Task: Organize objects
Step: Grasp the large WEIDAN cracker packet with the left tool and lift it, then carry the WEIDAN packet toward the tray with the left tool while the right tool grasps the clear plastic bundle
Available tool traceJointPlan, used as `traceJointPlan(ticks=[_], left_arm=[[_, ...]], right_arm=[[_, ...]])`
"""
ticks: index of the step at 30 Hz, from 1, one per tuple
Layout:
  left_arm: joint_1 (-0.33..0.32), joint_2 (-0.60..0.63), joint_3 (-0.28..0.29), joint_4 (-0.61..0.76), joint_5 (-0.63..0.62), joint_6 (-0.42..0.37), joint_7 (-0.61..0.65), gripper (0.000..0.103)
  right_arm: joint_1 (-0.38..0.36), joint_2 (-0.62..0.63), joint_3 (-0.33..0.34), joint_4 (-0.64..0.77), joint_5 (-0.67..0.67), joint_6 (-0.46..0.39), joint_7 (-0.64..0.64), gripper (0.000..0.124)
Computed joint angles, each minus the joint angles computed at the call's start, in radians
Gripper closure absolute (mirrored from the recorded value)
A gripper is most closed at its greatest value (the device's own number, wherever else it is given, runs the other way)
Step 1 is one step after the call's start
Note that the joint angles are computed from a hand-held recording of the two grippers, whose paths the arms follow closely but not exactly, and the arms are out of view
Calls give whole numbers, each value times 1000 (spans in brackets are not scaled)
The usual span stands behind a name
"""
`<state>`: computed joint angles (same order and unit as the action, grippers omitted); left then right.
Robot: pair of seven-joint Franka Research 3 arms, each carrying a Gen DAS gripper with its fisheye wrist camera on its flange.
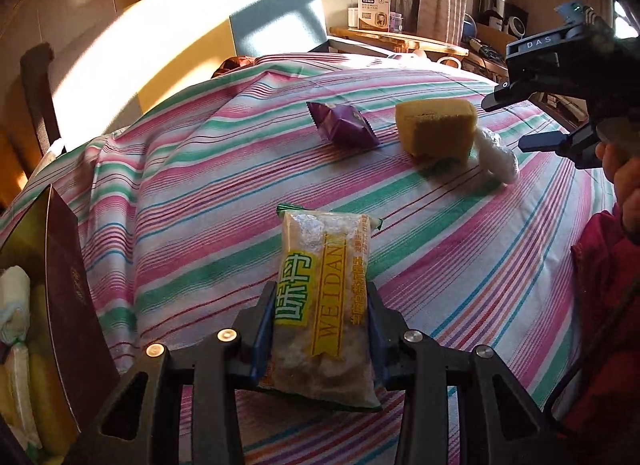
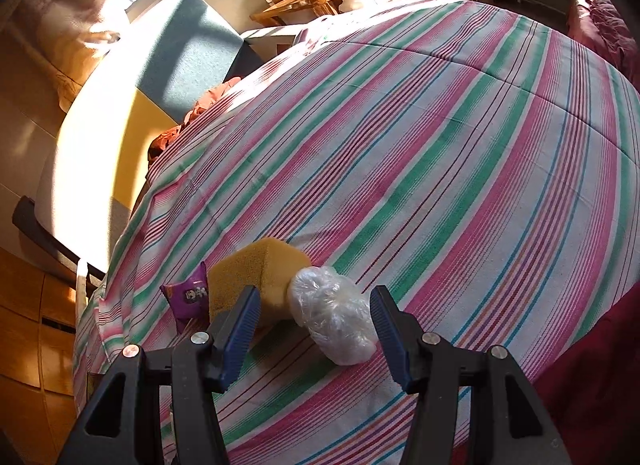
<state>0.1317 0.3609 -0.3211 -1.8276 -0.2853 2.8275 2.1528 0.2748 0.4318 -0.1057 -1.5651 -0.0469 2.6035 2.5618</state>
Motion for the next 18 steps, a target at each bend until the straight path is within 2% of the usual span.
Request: traceJointPlan(ticks=[8, 18], left_arm=[[17, 1, -21, -9, -31, 20, 24, 62], [29, 2, -34, -9, -63, 20, 46, 62]], right_arm=[[-5, 67, 17, 120, 2, -141, -90, 66], [12, 110, 1, 200, -35, -235, -92, 66]])
